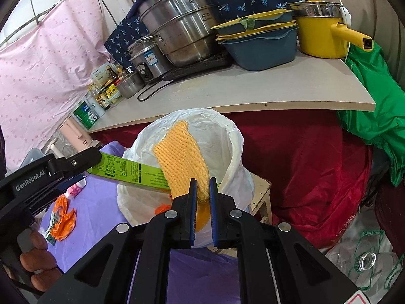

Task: Collect trash
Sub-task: 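Carry the NB box and foam sleeve over the white bin with both tools, then open both tools to drop the box and foam sleeve into the bin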

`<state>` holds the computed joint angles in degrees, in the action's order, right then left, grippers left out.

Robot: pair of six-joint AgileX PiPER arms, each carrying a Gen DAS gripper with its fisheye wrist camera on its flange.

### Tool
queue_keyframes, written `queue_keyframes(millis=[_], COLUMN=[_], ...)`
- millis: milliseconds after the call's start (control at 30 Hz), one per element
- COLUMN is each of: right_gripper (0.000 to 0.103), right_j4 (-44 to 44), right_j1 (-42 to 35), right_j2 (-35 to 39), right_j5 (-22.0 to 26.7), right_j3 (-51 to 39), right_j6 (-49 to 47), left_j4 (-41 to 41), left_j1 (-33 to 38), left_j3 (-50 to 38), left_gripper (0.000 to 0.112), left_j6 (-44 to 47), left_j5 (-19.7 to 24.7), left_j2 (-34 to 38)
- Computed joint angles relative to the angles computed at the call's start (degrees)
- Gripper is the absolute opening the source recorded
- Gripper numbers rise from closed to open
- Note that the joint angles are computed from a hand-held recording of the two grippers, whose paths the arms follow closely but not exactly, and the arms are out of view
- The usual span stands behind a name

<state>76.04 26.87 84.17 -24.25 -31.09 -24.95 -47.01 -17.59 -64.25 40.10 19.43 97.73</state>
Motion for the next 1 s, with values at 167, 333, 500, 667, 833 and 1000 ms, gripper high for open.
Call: queue_keyframes(millis=[167,333,500,667,833,1000], right_gripper=[0.009,0.009,0.017,0.029,0.030,0.031], right_j4=[-0.49,-0.53,0.84,2.25,6.07,10.34], right_j1=[-1.45,-2.19,-1.61,0.94,3.62,6.81], right_j2=[1.77,4.99,8.31,8.98,8.47,7.22], right_j5=[1.12,2.46,3.21,1.56,0.11,-1.66], right_j3=[-1.71,-5.67,-10.90,-13.01,-13.73,-14.05], right_j6=[-0.50,-2.95,-6.48,-7.20,-10.61,-14.44], left_j4=[1.19,1.09,0.78,2.33,1.10,-3.15], left_j1=[0.73,3.23,6.91,10.21,13.04,16.65], left_j3=[-0.89,1.24,3.53,5.33,6.72,9.53], left_gripper=[0.041,0.058,0.066,0.069,0.071,0.073], left_j6=[-1.91,-3.30,-3.35,-4.53,-3.33,1.50], left_j5=[-0.07,-1.29,-1.94,-2.57,-1.89,-0.99], left_j2=[2.00,0.61,-1.62,-3.21,-4.39,-6.55])
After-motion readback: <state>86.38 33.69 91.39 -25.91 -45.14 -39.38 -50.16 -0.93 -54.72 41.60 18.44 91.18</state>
